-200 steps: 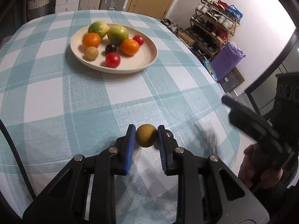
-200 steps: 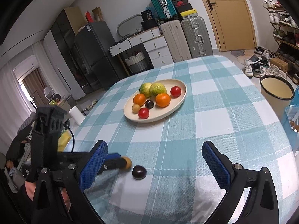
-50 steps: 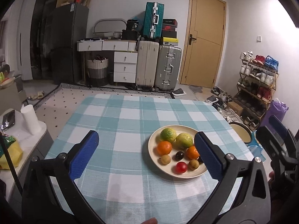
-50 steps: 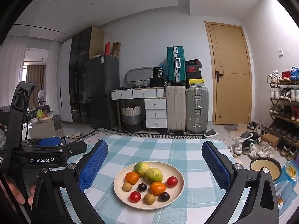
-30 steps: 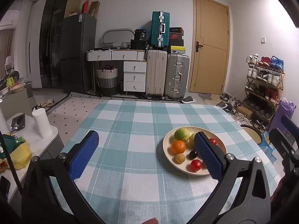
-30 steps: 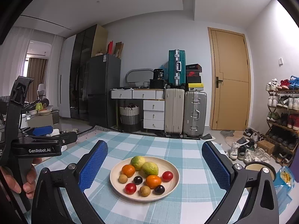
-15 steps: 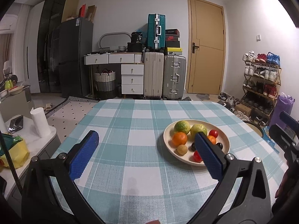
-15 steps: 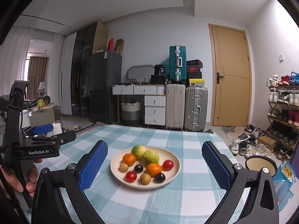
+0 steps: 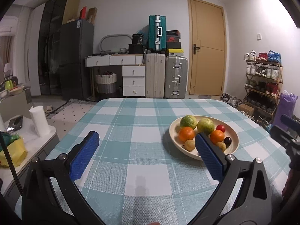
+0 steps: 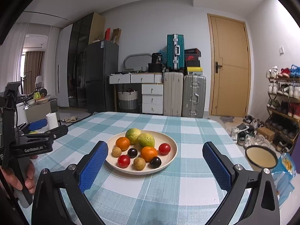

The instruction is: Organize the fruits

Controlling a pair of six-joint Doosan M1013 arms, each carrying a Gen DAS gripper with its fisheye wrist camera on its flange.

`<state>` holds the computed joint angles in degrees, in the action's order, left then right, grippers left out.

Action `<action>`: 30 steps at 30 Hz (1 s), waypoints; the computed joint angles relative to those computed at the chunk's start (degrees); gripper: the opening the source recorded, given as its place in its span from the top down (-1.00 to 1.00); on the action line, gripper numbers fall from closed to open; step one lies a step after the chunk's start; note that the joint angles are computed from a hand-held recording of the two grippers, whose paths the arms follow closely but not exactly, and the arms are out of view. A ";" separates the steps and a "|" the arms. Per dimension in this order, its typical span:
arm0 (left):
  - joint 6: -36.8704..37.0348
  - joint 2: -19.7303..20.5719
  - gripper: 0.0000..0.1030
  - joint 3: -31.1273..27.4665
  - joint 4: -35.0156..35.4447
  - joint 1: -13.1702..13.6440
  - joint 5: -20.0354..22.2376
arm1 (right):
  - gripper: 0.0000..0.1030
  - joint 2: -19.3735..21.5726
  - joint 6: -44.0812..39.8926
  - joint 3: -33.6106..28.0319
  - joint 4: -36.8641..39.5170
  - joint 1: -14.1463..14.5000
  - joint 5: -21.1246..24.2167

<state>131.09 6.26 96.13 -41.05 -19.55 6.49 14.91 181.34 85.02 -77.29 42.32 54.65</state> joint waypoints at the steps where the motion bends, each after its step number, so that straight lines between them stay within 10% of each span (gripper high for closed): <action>1: 4.64 -0.16 -0.98 0.27 -4.10 -0.09 -0.45 | -1.00 0.10 -0.34 -0.29 1.10 -0.22 -0.04; 30: 2.76 0.29 -0.98 -0.08 -2.26 -0.24 -0.80 | -1.00 0.07 -1.26 -0.16 2.24 -0.70 -1.15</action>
